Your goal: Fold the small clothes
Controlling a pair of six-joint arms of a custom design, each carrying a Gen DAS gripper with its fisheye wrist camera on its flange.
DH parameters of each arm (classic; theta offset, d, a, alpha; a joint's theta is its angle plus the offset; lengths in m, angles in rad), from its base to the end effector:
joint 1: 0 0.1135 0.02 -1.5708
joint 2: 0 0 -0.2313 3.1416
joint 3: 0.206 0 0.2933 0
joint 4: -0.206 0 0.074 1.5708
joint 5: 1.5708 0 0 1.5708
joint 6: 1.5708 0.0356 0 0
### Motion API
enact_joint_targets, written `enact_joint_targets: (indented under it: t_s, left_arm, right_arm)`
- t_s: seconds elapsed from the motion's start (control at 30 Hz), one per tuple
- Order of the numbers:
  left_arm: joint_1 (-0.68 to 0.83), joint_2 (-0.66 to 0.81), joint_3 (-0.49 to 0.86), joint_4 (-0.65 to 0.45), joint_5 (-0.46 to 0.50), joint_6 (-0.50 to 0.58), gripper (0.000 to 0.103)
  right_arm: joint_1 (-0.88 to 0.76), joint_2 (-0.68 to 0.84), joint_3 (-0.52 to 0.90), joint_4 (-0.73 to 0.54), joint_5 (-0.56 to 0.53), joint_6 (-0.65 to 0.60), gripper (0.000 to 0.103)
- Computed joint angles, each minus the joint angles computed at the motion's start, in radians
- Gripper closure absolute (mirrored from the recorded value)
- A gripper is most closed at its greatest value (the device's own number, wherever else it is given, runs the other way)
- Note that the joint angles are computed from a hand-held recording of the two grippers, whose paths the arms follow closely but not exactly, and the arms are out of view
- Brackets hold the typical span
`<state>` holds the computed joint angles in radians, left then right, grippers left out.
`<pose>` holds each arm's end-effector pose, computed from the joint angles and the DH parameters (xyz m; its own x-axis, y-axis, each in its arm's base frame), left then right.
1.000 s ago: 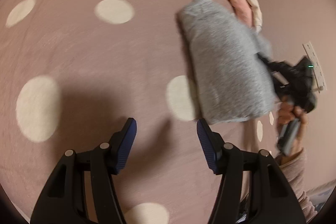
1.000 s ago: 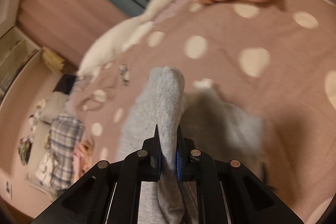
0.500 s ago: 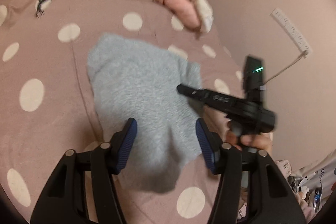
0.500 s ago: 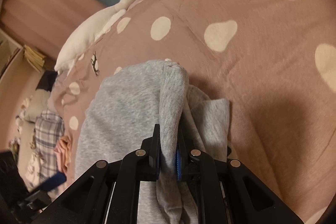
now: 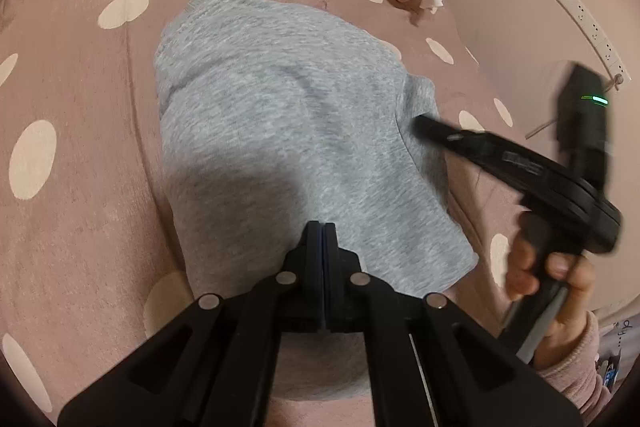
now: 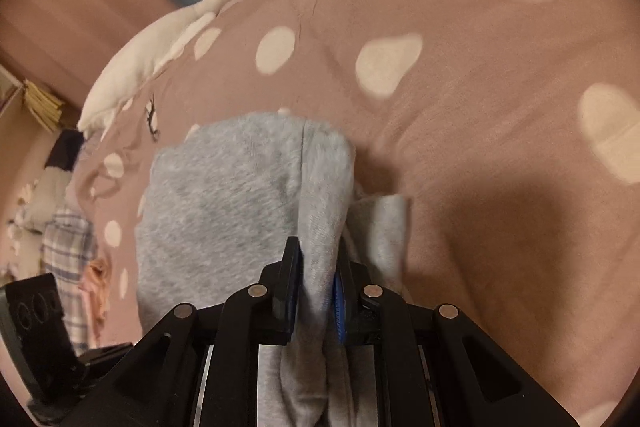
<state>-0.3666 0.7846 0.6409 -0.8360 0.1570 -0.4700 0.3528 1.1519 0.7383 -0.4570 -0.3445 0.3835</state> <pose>0.1939 -0.0804 0.2045 -0.8883 -0.1381 -0.4381 0.0371 0.9290 -0.3681 0.2607 0.1088 0.1821 -0.8636 0.0573 -0.5009 -0.2225 0.8482 0.4806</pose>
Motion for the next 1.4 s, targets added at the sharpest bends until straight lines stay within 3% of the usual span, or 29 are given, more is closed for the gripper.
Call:
enact_joint_targets:
  t_s: [0.07, 0.2, 0.3, 0.43, 0.5, 0.57, 0.63, 0.7, 0.9, 1.03, 1.1, 1.2, 1.33, 1.4]
  left_arm:
    - [0.023, 0.000, -0.009, 0.014, 0.031, 0.000, 0.100]
    - [0.042, -0.025, -0.025, 0.009, 0.059, -0.005, 0.100]
    - [0.035, -0.031, -0.028, 0.005, 0.051, -0.011, 0.100]
    - [0.031, -0.037, -0.024, -0.004, 0.043, -0.024, 0.100]
    - [0.026, -0.066, -0.023, -0.015, 0.032, -0.044, 0.101]
    - [0.004, -0.109, -0.019, -0.014, -0.008, -0.058, 0.096]
    - [-0.005, -0.128, -0.004, -0.004, -0.049, -0.055, 0.080]
    - [0.021, -0.110, 0.021, 0.014, -0.048, -0.043, 0.076]
    - [0.119, 0.105, 0.100, 0.095, -0.020, 0.013, 0.078]
    - [0.140, 0.276, 0.138, 0.122, -0.020, 0.059, 0.092]
    - [0.169, 0.288, 0.125, 0.141, 0.003, 0.061, 0.099]
    - [0.228, 0.258, 0.094, 0.150, 0.081, 0.071, 0.099]
    - [0.228, 0.169, 0.078, 0.097, 0.073, 0.070, 0.101]
    - [0.209, 0.091, 0.064, 0.056, 0.062, 0.069, 0.093]
  right_arm:
    - [0.010, -0.143, -0.047, -0.020, 0.035, -0.055, 0.090]
    - [0.014, -0.313, -0.108, -0.097, -0.092, -0.166, 0.090]
    - [0.085, -0.364, -0.146, -0.164, -0.066, -0.242, 0.090]
    - [0.143, -0.338, -0.202, -0.184, 0.017, -0.245, 0.091]
    - [0.105, -0.345, -0.244, -0.157, -0.032, -0.236, 0.093]
    - [0.055, -0.386, -0.280, -0.145, -0.093, -0.233, 0.094]
    - [0.037, -0.396, -0.293, -0.141, -0.113, -0.233, 0.094]
    - [0.053, -0.388, -0.292, -0.126, -0.096, -0.224, 0.094]
    - [0.102, -0.436, -0.308, -0.131, -0.031, -0.212, 0.094]
    - [0.078, -0.450, -0.327, -0.126, -0.062, -0.206, 0.094]
    - [0.081, -0.447, -0.326, -0.124, -0.058, -0.206, 0.094]
    - [0.086, -0.457, -0.327, -0.129, -0.050, -0.202, 0.094]
    - [0.074, -0.456, -0.329, -0.128, -0.067, -0.198, 0.094]
    - [0.066, -0.453, -0.329, -0.126, -0.077, -0.196, 0.094]
